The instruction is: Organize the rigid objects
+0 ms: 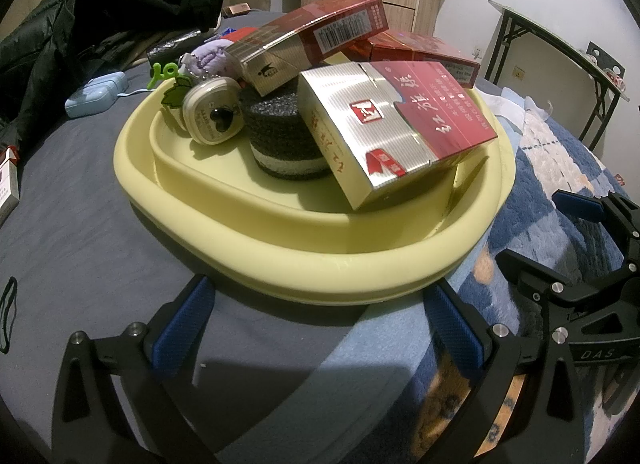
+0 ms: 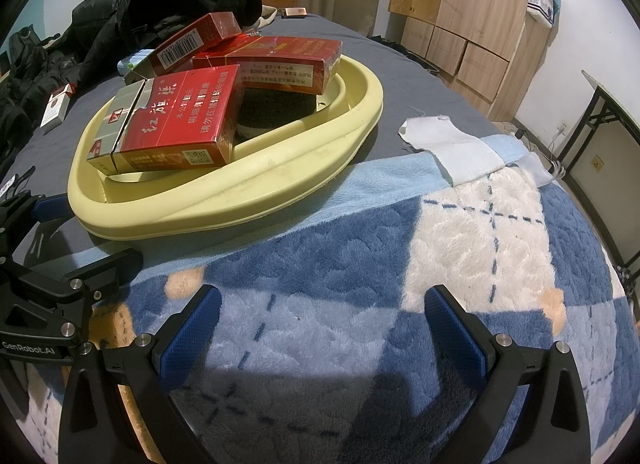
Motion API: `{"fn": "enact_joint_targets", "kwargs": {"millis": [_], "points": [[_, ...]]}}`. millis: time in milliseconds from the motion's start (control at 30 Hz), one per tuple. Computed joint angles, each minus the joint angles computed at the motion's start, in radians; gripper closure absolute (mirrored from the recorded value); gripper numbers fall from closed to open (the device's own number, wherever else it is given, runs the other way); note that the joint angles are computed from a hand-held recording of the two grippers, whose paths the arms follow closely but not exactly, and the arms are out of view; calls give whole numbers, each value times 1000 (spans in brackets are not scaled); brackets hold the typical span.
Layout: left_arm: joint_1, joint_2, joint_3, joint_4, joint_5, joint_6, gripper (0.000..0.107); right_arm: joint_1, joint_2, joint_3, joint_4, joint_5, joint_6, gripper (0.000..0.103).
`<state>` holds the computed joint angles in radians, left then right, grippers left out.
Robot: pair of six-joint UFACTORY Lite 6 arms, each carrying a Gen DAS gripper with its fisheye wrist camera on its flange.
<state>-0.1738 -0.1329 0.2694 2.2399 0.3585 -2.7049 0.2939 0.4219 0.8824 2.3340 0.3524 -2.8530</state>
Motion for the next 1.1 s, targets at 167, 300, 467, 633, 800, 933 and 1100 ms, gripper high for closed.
{"fn": "enact_joint_targets", "kwargs": {"millis": [167,300,467,633,800,933,1100], "points": [[-2,-2,0,-7,0,5,4,3,-5,-6,11,-1,-8,0],[0,1,1,0,0,0,4,2,-3,-4,9,0,-8,0],[0,1,1,-1,0,1,4,4,-5,-6,13,0,-11,0],[-1,0,0,-2,0,2,4,3,-5,-6,11,0,-9,0],[0,1,1,0,0,1,4,2,-3,-4,9,0,-8,0],[-1,-1,0,-4,-1,3,4,2,-3,-4,7,0,-6,0],[0,1,1,-1,-1,2,4,3,-4,-5,9,0,-7,0]]}}
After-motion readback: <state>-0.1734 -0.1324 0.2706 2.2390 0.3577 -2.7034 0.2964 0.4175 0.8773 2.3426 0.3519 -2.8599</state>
